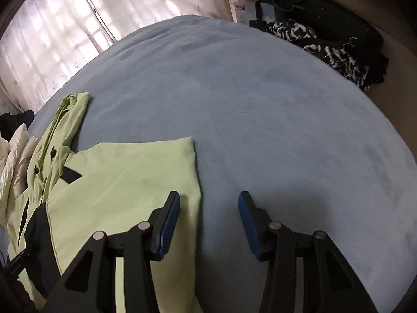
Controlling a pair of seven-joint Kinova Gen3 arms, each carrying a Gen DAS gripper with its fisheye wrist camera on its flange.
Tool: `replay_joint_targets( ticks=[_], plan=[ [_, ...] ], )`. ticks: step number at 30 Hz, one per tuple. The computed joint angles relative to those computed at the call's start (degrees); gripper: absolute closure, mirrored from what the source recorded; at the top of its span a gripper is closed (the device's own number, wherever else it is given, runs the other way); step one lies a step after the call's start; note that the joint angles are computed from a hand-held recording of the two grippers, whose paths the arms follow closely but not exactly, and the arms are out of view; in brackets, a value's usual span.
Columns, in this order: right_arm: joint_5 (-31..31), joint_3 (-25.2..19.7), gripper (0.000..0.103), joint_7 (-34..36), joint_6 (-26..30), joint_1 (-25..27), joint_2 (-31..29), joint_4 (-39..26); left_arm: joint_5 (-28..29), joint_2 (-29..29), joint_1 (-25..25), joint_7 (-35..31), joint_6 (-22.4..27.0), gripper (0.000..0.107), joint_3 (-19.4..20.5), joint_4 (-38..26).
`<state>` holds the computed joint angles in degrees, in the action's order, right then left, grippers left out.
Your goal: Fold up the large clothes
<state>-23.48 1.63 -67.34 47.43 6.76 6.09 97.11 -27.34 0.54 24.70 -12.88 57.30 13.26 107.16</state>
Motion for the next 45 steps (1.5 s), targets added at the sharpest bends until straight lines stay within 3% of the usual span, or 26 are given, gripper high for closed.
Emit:
replay_joint_targets(
  ticks=[6,18,33,38,41,45],
  plan=[
    [-5.6,0.9,0.056,5.2,3.8,0.4,-5.8,2.7,-0.5,-1.1,2.2,2.2,6.5,0.059,2.0,-2.8],
    [-2.9,4.3,0.056,4.0,10.6,-5.3,-18.0,7.8,-2.0,-6.7,6.9,9.8,18.1,0.058,9.5,-4.3],
    [0.1,6.6,0.056,-1.0,19.3,-10.5,-32.8,16.4,0.3,-11.5,12.5,25.4,31.7,0.057,23.3,-4.6],
    [0.5,4.7,0.056,-4.7,22.0,-12.5,-35.8,16.9,1.6,-14.3,12.9,29.2,35.7,0.057,26.8,-4.7],
    [0.6,2.6,0.056,-6.9,22.5,-14.0,-37.6,16.6,3.7,-17.7,11.4,29.4,37.2,0.051,27.9,-4.1],
    [1.2,-2.9,0.056,-10.7,21.2,-16.4,-39.7,15.8,6.2,-22.3,9.2,28.5,40.6,0.05,28.9,-3.2]
  ],
)
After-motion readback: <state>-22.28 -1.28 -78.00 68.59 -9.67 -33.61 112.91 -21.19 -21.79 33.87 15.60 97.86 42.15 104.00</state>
